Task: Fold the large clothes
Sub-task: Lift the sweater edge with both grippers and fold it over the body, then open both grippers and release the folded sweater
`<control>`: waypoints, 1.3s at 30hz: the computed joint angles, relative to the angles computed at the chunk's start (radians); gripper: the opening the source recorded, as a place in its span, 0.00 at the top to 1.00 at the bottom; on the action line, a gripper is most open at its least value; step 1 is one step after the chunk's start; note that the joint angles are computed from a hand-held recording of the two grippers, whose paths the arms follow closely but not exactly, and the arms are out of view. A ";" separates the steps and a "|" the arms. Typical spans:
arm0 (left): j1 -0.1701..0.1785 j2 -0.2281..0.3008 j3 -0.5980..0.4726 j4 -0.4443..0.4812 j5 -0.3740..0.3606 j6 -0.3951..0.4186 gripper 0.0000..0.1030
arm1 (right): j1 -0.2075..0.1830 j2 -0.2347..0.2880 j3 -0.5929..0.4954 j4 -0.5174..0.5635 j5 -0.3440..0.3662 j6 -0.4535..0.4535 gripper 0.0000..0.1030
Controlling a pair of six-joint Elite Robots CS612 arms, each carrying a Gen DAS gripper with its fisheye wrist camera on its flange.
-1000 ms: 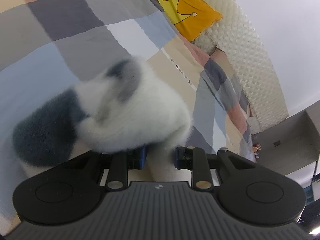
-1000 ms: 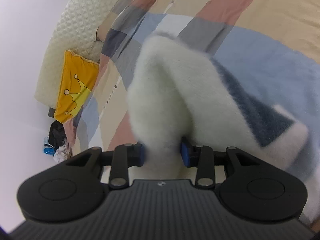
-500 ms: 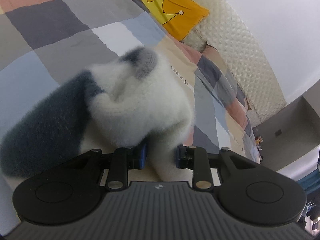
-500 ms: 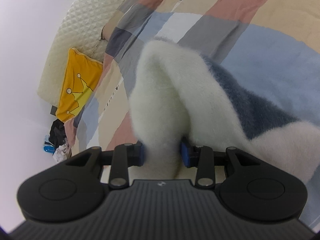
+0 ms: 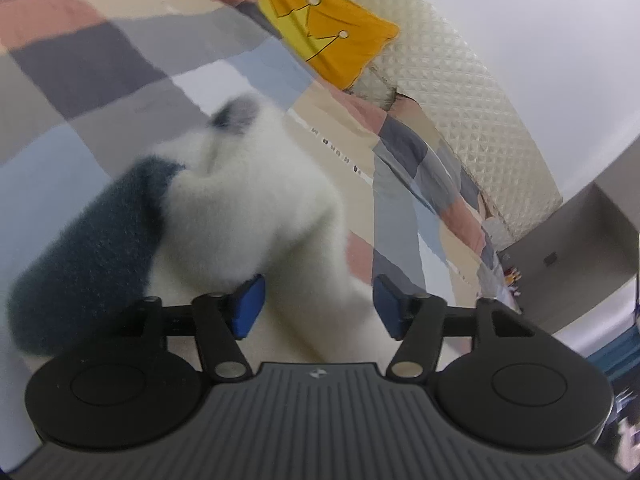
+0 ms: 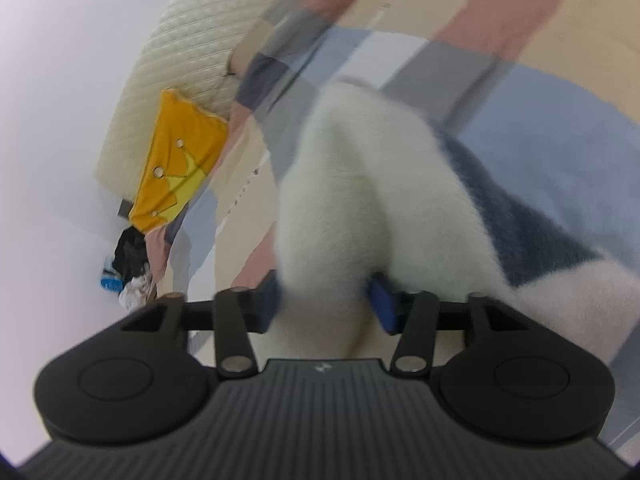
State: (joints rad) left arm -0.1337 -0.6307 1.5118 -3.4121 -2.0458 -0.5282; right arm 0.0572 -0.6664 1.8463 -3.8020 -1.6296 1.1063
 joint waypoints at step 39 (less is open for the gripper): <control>-0.069 0.034 -0.112 0.185 0.281 0.363 0.28 | 0.045 0.026 -0.144 0.199 -0.163 -0.592 0.28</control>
State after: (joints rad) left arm -0.2028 -0.5971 1.3999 -3.2271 -1.7649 -0.1656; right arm 0.1018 -0.6402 1.7023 -3.6031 -1.7923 0.5143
